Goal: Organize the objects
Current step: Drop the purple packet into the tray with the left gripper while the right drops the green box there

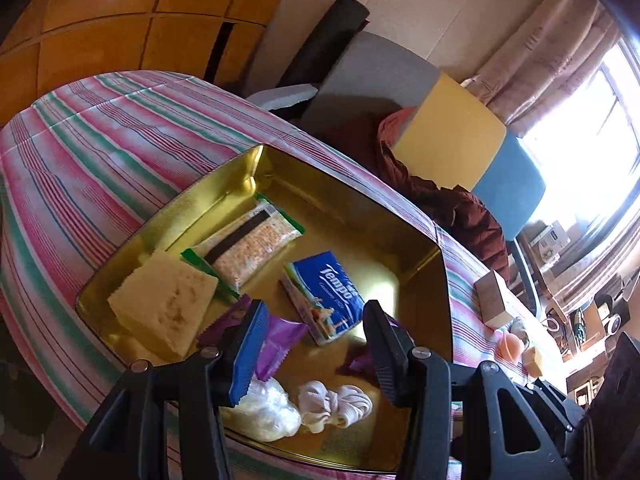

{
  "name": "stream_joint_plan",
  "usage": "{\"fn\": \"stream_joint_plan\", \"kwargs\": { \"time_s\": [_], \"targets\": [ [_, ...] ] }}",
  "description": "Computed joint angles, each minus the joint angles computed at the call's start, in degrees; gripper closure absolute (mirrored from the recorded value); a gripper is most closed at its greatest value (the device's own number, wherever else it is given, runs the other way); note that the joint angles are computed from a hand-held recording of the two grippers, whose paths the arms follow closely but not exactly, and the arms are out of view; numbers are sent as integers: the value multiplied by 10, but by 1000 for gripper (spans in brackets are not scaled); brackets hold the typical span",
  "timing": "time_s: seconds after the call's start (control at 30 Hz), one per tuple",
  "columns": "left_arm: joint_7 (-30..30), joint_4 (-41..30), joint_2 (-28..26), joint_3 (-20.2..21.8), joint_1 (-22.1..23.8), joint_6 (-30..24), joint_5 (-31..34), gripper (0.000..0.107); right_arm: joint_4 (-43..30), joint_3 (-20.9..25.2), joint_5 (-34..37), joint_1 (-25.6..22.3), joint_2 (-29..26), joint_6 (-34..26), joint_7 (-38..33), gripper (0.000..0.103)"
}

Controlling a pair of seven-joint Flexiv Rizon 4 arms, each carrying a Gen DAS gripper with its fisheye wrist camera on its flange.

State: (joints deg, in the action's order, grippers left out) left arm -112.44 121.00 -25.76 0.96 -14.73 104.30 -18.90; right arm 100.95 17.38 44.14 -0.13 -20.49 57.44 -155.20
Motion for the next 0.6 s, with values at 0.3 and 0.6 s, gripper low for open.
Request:
{"fn": "stream_joint_plan", "kwargs": {
  "time_s": [0.3,0.6],
  "targets": [
    [-20,12,5,-21,29,16,5,57,17,0,-100,48,-27,52,66,25],
    [-24,10,5,-18,25,12,6,57,26,29,-106,23,-30,68,77,17]
  ]
}}
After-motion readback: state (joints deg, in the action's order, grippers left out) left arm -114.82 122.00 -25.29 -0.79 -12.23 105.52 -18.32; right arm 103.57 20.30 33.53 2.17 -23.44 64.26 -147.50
